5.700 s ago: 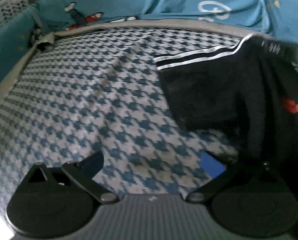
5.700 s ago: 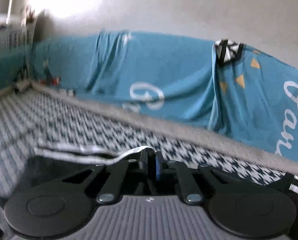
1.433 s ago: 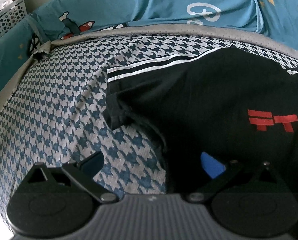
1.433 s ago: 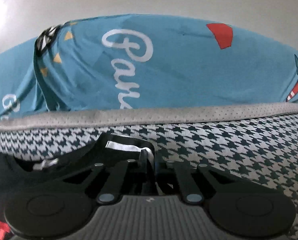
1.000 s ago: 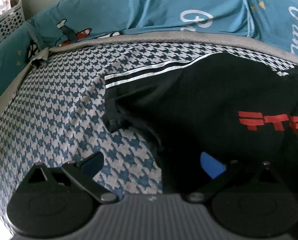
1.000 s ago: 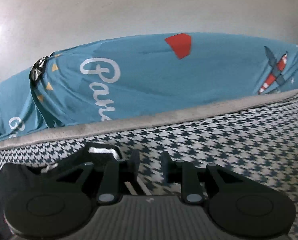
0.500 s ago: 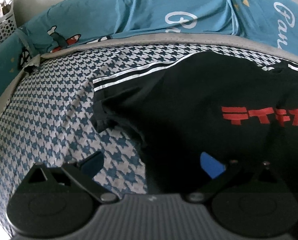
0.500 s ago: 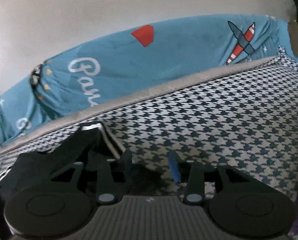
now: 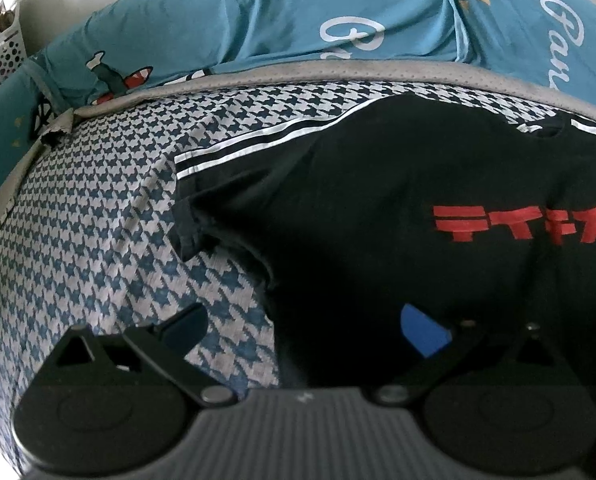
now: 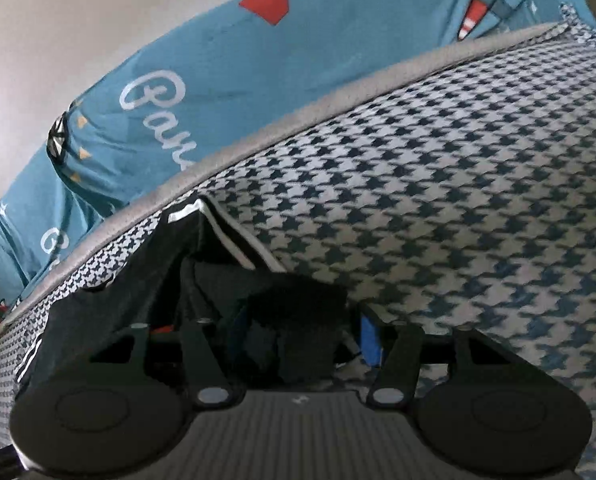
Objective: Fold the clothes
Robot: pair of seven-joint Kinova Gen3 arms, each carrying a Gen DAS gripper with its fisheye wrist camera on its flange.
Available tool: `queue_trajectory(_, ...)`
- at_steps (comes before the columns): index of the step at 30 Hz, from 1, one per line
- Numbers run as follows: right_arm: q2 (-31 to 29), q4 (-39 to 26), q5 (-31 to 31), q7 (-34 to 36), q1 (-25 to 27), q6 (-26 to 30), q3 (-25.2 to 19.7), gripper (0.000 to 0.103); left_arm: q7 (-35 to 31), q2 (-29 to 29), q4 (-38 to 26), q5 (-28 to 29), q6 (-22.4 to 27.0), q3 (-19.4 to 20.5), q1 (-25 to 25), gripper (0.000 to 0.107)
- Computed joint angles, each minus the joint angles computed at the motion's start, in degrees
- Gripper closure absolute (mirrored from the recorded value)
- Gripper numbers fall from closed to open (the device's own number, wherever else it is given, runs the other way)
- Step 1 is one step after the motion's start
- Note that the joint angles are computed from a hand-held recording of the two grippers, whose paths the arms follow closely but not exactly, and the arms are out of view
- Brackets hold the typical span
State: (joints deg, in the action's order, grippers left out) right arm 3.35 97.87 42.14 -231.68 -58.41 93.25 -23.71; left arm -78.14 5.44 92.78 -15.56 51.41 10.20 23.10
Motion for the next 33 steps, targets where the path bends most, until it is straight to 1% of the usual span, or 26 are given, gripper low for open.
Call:
queue_trajectory(1, 0.4, 0.0, 0.1, 0.0, 1.1, -0.1, -0.9, 0.081, 0.0, 0.0, 0.0, 0.0, 0.0, 0.0, 0.0, 0.005)
queue_trajectory(2, 1.1, -0.5, 0.1, -0.1, 1.1, 0.7, -1.0, 0.089, 0.1, 0.1, 0.0, -0.1, 0.1, 0.0, 0.0, 0.005)
queue_trajectory(3, 2.1, -1.3, 0.5, -0.2, 0.0, 2.5, -0.5, 0.09, 0.1, 0.1, 0.0, -0.1, 0.1, 0.0, 0.1, 0.005)
queue_trajectory(4, 3.1, -2.2, 1.6, 0.0, -2.1, 4.8, 0.8, 0.092, 0.2, 0.1, 0.1, -0.2, 0.0, 0.0, 0.1, 0.005)
queue_trajectory(7, 5.2, -4.5, 5.3, 2.5, -10.0, 11.8, 6.4, 0.093, 0.2, 0.0, 0.1, -0.2, -0.1, 0.0, 0.1, 0.005)
queue_trajectory(9, 6.4, -6.3, 5.9, 3.7, -14.9, 16.4, 10.6, 0.094, 0.2, 0.2, 0.2, -0.4, 0.0, 0.1, 0.3, 0.005)
queue_trajectory(10, 7.2, -7.5, 5.6, 4.0, -16.0, 18.8, 11.7, 0.094, 0.2, 0.2, 0.2, -0.6, -0.1, 0.1, 0.4, 0.005)
queue_trajectory(11, 8.1, -8.4, 5.1, 4.1, -16.0, 20.7, 11.8, 0.094, 0.2, 0.2, 0.3, -0.7, -0.1, 0.1, 0.4, 0.005)
queue_trajectory(12, 8.7, -9.0, 4.6, 4.7, -15.0, 21.7, 11.0, 0.094, 0.2, 0.2, 0.4, -0.7, -0.1, 0.1, 0.5, 0.005)
queue_trajectory(14, 9.2, -9.4, 3.7, 6.3, -11.4, 22.2, 7.3, 0.093, 0.1, 0.1, 0.4, -0.4, -0.2, 0.1, 0.5, 0.005)
queue_trajectory(15, 8.7, -9.2, 3.0, 6.2, -9.4, 21.5, 5.3, 0.093, 0.0, 0.1, 0.4, -0.2, -0.2, 0.1, 0.5, 0.005)
queue_trajectory(17, 6.6, -8.0, 0.8, 5.1, -6.9, 18.1, 3.6, 0.092, 0.0, 0.1, 0.5, -0.3, -0.2, 0.2, 0.5, 0.005)
queue_trajectory(19, 4.5, -6.3, -0.9, 1.3, -7.3, 16.2, 4.0, 0.089, 0.1, 0.1, 0.5, -0.4, -0.2, 0.2, 0.7, 0.005)
queue_trajectory(20, 4.0, -5.8, -1.3, -0.9, -7.2, 16.4, 3.3, 0.087, 0.1, 0.0, 0.6, -0.3, -0.2, 0.3, 0.7, 0.005)
queue_trajectory(24, 3.2, -4.4, -2.1, -7.7, -7.7, 19.7, 1.5, 0.082, -0.2, 0.1, 0.5, 0.3, -0.1, 0.4, 0.8, 0.005)
queue_trajectory(28, 1.2, -2.1, -3.3, -14.7, -7.5, 19.9, 0.0, 0.079, -0.1, 0.1, 0.6, 0.2, -0.1, 0.6, 1.2, 0.005)
queue_trajectory(31, 0.2, -1.0, -3.8, -16.7, -6.4, 19.5, -0.8, 0.079, 0.1, 0.1, 0.7, -0.1, -0.2, 0.7, 1.5, 0.005)
queue_trajectory(33, 0.2, -0.9, -3.6, -15.7, -5.3, 19.3, -1.0, 0.079, 0.1, 0.1, 0.8, -0.2, -0.4, 0.7, 1.6, 0.005)
